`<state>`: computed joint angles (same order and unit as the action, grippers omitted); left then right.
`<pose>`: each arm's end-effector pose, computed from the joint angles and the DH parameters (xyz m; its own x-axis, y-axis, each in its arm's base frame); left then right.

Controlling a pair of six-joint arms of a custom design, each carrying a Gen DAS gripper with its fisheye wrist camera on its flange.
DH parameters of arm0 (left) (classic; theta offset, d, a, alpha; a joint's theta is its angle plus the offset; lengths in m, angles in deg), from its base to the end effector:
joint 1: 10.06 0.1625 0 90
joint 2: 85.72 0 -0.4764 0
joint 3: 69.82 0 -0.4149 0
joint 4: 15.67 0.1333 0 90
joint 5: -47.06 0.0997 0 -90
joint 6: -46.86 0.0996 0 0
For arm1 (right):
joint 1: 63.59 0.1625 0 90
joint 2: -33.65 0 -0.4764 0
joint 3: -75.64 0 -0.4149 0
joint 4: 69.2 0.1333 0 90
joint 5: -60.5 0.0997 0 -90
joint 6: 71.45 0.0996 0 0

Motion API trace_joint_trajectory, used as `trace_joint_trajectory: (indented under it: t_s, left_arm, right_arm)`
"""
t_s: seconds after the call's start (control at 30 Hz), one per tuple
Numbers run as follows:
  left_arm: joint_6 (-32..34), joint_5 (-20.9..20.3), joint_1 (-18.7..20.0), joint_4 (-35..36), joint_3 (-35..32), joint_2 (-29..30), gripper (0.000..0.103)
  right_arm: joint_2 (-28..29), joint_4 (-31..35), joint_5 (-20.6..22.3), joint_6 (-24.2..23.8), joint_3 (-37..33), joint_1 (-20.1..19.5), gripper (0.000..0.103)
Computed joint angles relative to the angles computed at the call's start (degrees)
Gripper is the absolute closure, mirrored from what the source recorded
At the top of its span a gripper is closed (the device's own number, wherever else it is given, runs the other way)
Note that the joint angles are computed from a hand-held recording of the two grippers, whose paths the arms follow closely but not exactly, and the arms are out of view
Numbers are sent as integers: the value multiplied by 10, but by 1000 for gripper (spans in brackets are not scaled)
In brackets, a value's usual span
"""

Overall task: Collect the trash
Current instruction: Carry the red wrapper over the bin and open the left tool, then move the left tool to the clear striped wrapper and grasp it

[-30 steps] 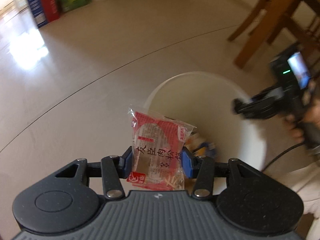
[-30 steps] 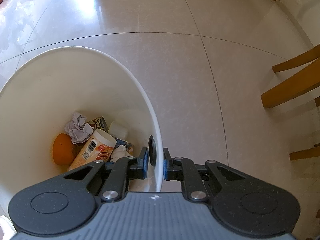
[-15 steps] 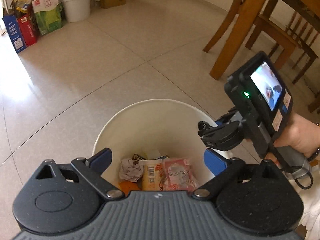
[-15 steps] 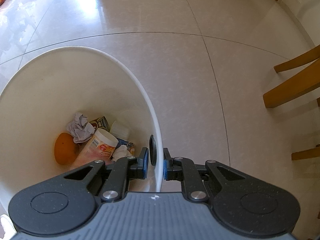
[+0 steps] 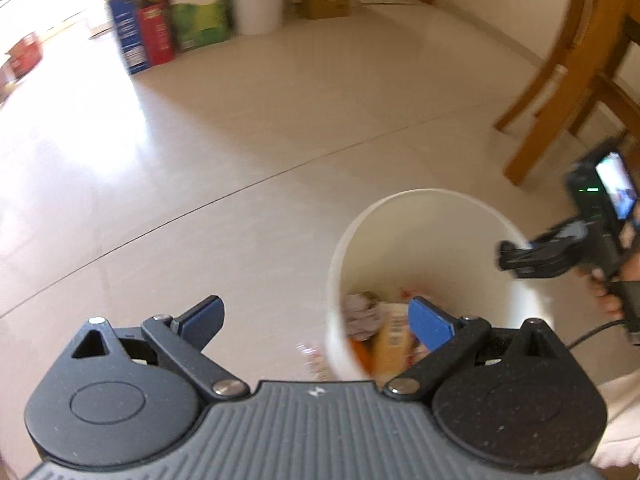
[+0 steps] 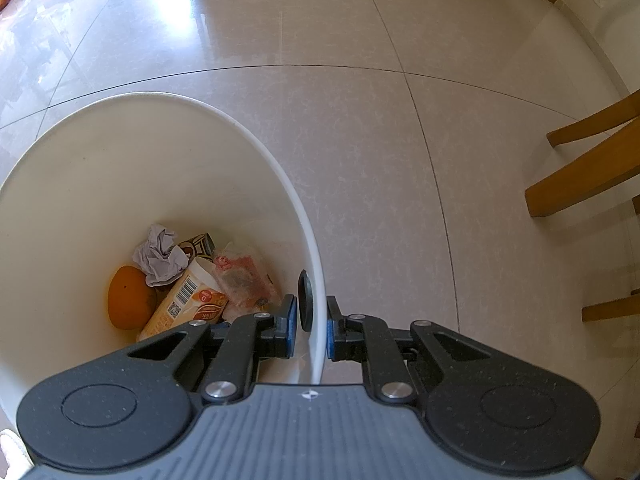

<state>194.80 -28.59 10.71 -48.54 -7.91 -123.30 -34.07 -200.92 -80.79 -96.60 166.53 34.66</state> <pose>-0.5751 -0.3871 0.1692 0.1706 -0.8134 0.5561 -0.0570 -0.5716 -0.8186 0.1521 -0.6614 0.4128 -0.5347 -0.2576 0.8049 -0.4013 0.9156 0.0264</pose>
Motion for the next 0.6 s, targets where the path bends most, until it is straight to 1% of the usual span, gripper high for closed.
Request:
trace_joint_trajectory:
  t_s: [0.07, 0.17, 0.27, 0.3, 0.4, 0.47, 0.6]
  left_arm:
    - [-15, -11, -1, -31, 19, 0, 5]
    - [-41, -23, -1, -100, 64, -7, 5]
    - [-68, -16, -1, -163, 112, -12, 5]
    - [-72, -8, 0, -187, 133, -15, 5]
    - [-76, -1, 11, -249, 182, -22, 5]
    - [-84, 21, 20, -280, 212, -19, 5]
    - [-125, 87, 47, -348, 266, -8, 5]
  right_arm:
    - [0, -4, -3, -3, 2, 1, 87]
    - [2, -9, -5, -7, 3, 1, 87]
    - [2, -9, -5, -6, 2, 0, 87]
    - [2, -9, -5, -7, 2, 0, 87]
    - [2, -13, -7, -12, 3, 0, 87]
    - [2, -12, -7, -11, 3, 0, 87]
    - [4, -22, -12, -22, 7, 2, 86]
